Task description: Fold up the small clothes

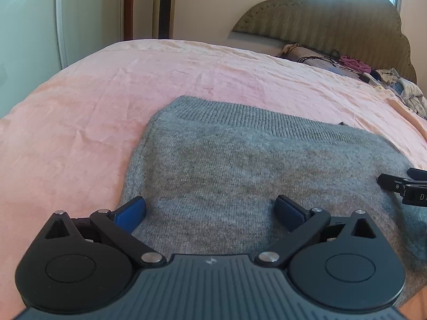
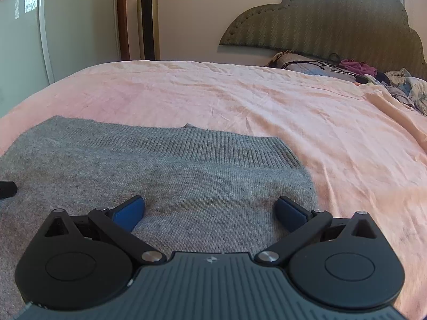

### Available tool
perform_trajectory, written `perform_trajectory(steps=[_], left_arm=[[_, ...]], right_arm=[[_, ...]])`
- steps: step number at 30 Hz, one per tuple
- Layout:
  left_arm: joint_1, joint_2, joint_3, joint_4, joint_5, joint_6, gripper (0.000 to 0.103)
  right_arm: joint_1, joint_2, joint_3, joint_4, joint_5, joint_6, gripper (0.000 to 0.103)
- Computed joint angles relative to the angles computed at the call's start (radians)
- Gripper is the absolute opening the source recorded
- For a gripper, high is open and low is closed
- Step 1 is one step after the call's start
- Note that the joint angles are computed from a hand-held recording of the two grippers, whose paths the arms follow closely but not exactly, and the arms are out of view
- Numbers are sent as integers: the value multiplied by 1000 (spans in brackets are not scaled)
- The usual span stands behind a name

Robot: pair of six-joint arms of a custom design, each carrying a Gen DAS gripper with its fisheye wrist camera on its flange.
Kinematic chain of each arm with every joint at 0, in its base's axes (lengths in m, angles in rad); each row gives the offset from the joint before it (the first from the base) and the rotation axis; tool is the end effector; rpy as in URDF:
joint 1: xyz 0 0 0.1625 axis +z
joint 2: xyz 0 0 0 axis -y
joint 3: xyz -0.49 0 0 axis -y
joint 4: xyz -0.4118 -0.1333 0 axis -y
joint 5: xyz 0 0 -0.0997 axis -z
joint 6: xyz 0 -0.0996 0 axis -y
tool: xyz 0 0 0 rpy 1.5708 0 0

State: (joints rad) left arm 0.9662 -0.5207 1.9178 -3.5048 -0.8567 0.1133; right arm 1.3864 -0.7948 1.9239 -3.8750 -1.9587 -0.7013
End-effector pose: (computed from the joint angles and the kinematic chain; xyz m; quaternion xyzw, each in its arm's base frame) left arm -0.1893 -0.6233 -0.0130 0.2306 0.8784 -0.3230 0.2664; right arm -0.0238 -0.6494 0.1964 0.1054 -0.8169 0.4227 0.3780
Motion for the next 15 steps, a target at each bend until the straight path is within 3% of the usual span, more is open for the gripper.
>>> perform_trajectory(steps=[3,6,8,10,15], left_arm=[[6,-3,9,-15,-10,9,103],[5,12,6,-49,-3,36,103],[4,22,5,-73,1,53,103],[5,20,8,-74,-6,54,103],[-10,-45,94,-108,-18,-29,103]], right_arm=[[27,-2,13,-30,-62,30,103],[29,-44,84,-18,-9,83,103],[23,-33,94,-18,-42,22,103],[-2,-19,119,-98,14,-50,103],[31,-64,118,-18,-83,55,103]])
